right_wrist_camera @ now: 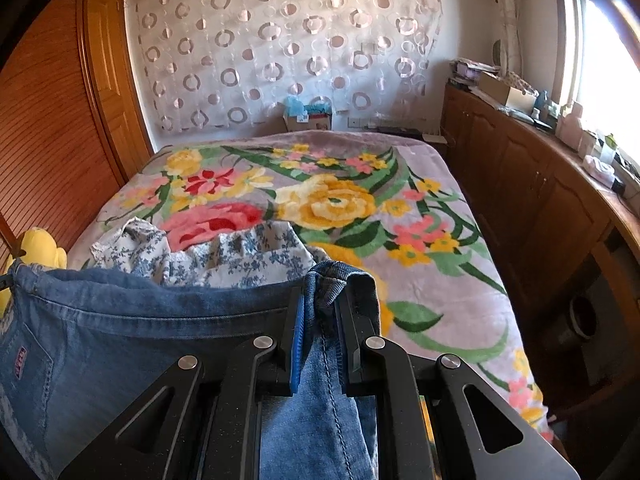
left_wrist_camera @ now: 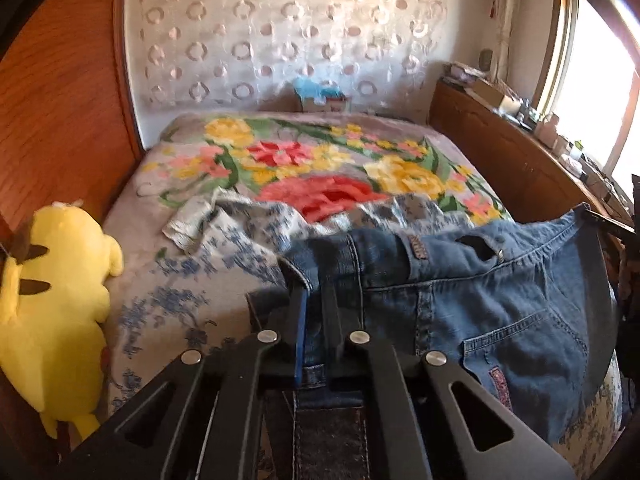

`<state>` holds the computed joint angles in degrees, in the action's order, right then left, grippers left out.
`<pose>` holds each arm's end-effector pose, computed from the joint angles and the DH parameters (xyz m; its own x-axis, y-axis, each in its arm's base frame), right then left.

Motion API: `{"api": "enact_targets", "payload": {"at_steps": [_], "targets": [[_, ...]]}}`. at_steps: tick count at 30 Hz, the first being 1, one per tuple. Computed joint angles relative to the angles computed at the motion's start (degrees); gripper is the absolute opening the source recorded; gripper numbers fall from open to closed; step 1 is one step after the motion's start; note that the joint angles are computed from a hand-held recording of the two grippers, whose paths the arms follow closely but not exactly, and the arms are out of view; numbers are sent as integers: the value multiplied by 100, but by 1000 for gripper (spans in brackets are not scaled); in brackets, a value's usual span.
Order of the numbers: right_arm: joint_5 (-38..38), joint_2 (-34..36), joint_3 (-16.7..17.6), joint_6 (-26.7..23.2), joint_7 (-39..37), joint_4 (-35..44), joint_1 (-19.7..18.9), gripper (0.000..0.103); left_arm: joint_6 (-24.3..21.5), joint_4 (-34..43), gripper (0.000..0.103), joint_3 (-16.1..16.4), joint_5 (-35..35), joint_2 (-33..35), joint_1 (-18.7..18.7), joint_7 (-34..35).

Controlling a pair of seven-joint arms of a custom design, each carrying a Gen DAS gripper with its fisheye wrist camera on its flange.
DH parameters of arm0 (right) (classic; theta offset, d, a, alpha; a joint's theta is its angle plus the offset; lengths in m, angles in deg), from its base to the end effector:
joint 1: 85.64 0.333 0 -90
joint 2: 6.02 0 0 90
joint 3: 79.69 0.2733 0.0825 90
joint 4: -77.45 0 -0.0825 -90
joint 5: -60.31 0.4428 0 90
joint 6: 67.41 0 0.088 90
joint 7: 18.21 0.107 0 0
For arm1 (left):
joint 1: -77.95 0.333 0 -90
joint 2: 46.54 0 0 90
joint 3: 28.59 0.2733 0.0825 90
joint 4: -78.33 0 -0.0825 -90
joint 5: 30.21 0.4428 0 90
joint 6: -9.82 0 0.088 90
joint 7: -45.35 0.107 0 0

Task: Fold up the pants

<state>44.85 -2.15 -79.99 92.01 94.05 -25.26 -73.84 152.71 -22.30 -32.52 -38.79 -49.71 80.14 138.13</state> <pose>0.6705 0.1487 0.5568 0.0450 -0.9976 -0.0528 -0.5940 0.0158 -0.8043 0.6547 -0.0201 0.6222 -0.0447 -0.9929 0.1099 -0.7026 -0.0469 -0.7101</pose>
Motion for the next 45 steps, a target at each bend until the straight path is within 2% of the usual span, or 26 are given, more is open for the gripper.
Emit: {"api": "enact_targets", "payload": {"at_steps": [5, 8, 16, 18, 21, 22, 24, 26, 28, 30, 32, 34, 45], "targets": [[202, 39, 15, 388, -151, -80, -10, 14, 336, -93, 7, 2, 588, -156, 64, -576], [165, 133, -20, 487, -153, -37, 22, 14, 228, 103, 7, 13, 803, 27, 87, -711], [-38, 390, -140, -9, -12, 303, 171, 14, 106, 201, 7, -37, 1055, 192, 98, -835], [37, 313, -122, -105, -59, 260, 163, 20, 134, 130, 7, -40, 1090, 125, 95, -867], [-107, 59, -107, -133, 114, 39, 159, 32, 80, 51, 16, -44, 1113, 6, 75, -864], [-77, 24, -74, -169, 112, 71, 144, 35, 106, -7, 24, -46, 1111, -56, 63, -840], [20, -194, -13, -63, 49, -173, 102, 37, 228, -190, 31, -41, 1012, -231, 22, -726], [-40, -462, 54, 54, 104, -481, 54, 40, 275, -347, 42, -37, 951, -407, -29, -641], [-25, -728, 153, 159, 109, -795, 0, 42, 299, -457, 45, -22, 826, -543, -106, -485], [160, -958, 236, 225, -34, -1073, -48, 42, 250, -540, 54, 12, 539, -654, -230, -187], [190, -1205, 344, 291, -34, -1366, -123, 42, 277, -632, 71, 27, 320, -749, -327, -20], [267, -1403, 440, 304, -64, -1590, -186, 43, 316, -723, 78, 47, 72, -831, -439, 165], [820, -2068, 722, 192, -225, -2281, -444, 43, 55, -803, 79, -153, 141, -905, -771, 269]]}}
